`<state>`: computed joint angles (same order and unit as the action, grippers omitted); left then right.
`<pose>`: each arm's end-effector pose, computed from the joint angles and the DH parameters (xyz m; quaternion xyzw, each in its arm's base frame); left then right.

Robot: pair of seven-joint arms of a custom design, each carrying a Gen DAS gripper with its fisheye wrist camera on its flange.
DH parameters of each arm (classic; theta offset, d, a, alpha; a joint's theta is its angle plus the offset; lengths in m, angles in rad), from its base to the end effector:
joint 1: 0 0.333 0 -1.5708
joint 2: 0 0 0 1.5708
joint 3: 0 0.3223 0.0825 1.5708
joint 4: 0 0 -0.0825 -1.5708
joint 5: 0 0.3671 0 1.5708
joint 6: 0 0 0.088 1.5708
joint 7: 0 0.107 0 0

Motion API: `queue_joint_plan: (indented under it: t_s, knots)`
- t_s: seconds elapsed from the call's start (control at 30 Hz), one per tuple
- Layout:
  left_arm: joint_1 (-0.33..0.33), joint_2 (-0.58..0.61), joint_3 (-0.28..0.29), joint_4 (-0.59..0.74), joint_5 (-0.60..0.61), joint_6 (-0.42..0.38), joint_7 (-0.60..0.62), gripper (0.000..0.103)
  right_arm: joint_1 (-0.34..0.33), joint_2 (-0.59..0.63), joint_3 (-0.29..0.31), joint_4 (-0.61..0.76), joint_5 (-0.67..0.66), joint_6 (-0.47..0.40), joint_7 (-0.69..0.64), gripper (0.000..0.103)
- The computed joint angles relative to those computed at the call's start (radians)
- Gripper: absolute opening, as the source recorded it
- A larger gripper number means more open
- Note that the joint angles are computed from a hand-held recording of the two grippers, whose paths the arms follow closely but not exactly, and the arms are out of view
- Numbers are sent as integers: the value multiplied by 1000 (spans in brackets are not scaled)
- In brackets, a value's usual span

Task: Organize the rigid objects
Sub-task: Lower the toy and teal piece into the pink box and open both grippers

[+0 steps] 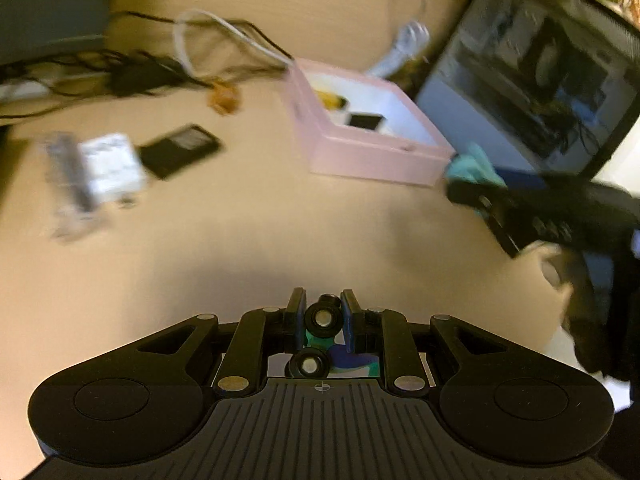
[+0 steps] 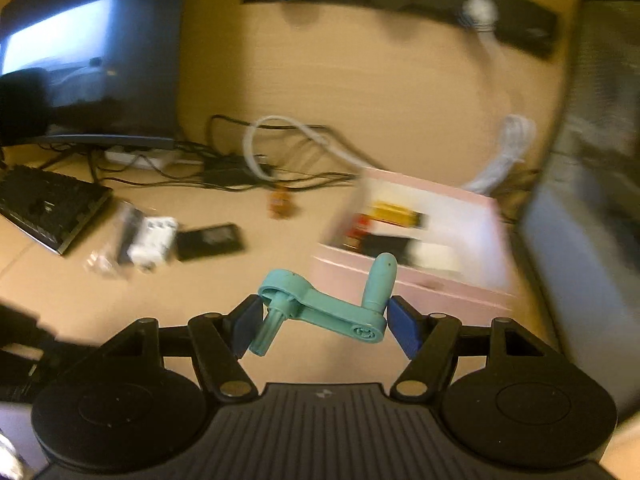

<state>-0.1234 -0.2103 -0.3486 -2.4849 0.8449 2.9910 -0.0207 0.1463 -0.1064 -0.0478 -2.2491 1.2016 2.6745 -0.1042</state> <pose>0.3922 -0.2648 0.4398 -0.7461 0.5481 -0.3474 0.1488 0.5211 0.0225 0.4688 -0.8335 0.3380 -0.2167 0.3797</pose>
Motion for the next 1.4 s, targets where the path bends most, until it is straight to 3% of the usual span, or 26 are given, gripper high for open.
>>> queue_joint_plan:
  t_s: [0.1,0.2,0.37,0.57,0.63,0.7,0.8,0.93,1.17,1.27,1.4]
  knots:
    - [21,75,-17,106,101,4,-18,21,-40,1,-33,-6,-37,-20,49,69]
    - [4,147,23,223,152,-5,-8,21,-59,13,-45,-9,27,32,-15,69]
    - [-46,296,90,500,248,-106,103,21,-107,45,-63,21,108,6,-91,69]
    - [-99,567,150,905,105,-236,300,22,-165,95,-68,70,153,-27,-136,69]
    - [-144,642,197,1024,95,-303,262,22,-183,115,-67,92,150,-37,-134,69]
    - [-197,667,273,1065,147,-298,135,22,-199,135,-64,112,135,-53,-122,69]
    - [-244,642,340,1027,187,-288,1,22,-223,156,-61,129,101,-93,-103,69]
    - [-253,538,325,850,210,-308,-37,22,-241,192,-49,166,49,-140,-67,69]
    - [-202,257,220,387,143,-360,-287,22,-244,224,-16,216,19,-220,-84,69]
    - [-188,156,161,254,26,-442,-303,22,-241,248,-4,279,16,-270,-67,69]
    - [-173,61,79,161,5,-559,-346,22,-226,307,34,411,100,-248,-61,69]
